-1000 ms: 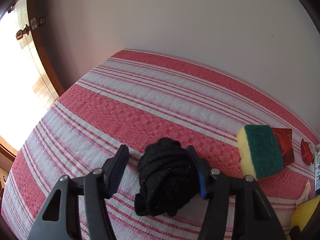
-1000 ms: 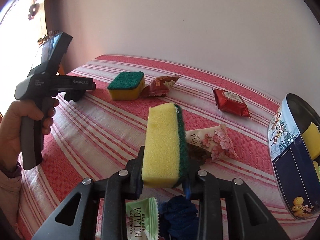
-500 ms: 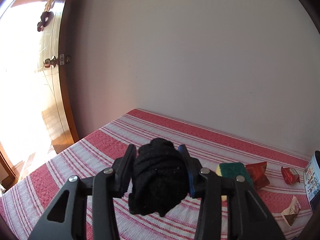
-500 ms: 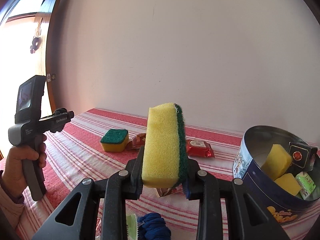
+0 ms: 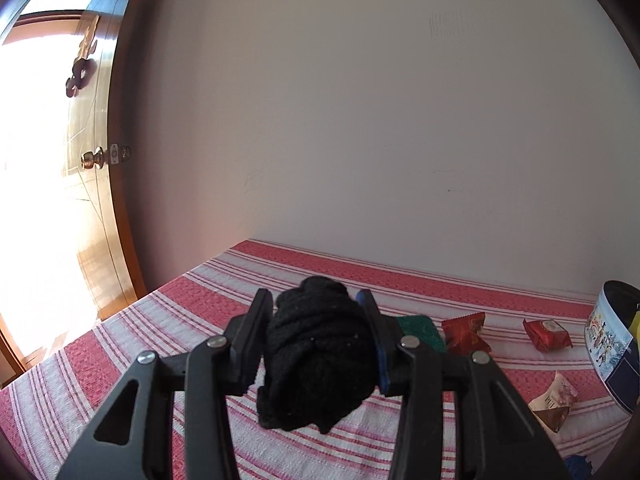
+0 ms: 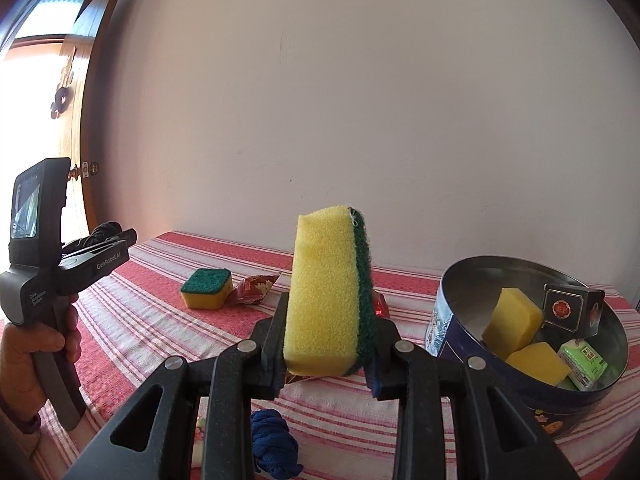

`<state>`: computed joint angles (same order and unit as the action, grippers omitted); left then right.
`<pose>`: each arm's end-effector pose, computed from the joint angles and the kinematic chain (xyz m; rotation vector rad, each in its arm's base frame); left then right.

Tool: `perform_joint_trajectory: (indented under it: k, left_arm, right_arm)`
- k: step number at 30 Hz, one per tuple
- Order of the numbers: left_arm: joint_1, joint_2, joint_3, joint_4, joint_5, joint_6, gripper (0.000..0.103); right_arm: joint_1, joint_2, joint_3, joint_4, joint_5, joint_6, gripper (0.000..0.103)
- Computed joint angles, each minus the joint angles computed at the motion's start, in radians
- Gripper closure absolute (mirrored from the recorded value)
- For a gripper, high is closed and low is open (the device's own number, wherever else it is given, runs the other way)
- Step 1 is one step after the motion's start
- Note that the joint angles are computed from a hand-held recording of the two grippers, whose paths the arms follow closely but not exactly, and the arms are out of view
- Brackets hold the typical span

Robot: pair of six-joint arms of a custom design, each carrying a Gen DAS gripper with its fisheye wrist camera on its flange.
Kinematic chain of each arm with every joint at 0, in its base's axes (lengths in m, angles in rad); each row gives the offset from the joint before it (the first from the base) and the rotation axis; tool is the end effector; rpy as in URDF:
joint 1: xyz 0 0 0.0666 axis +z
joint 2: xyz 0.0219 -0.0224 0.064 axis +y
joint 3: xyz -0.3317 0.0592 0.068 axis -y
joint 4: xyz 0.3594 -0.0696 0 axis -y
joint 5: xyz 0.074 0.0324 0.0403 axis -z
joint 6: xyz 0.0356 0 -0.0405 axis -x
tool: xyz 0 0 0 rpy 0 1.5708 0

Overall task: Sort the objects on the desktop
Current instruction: 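Carry the sponge and black sock over the blue tin with both tools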

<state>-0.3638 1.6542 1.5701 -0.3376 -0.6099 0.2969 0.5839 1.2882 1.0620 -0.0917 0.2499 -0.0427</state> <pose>0.5393 -0.1840 0.3829 -0.3196 1.8895 0.1648 0.3788 0.2393 0.3534 -0.3370 1.8527 0.1942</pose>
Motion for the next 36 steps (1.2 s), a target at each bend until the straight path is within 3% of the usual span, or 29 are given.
perform_joint_trajectory:
  k: [36]
  left_arm:
    - [-0.156, -0.021, -0.020, 0.030, 0.067, -0.014, 0.060]
  right_arm:
    - [-0.096, -0.186, -0.176, 0.010, 0.041, 0.030, 0.070]
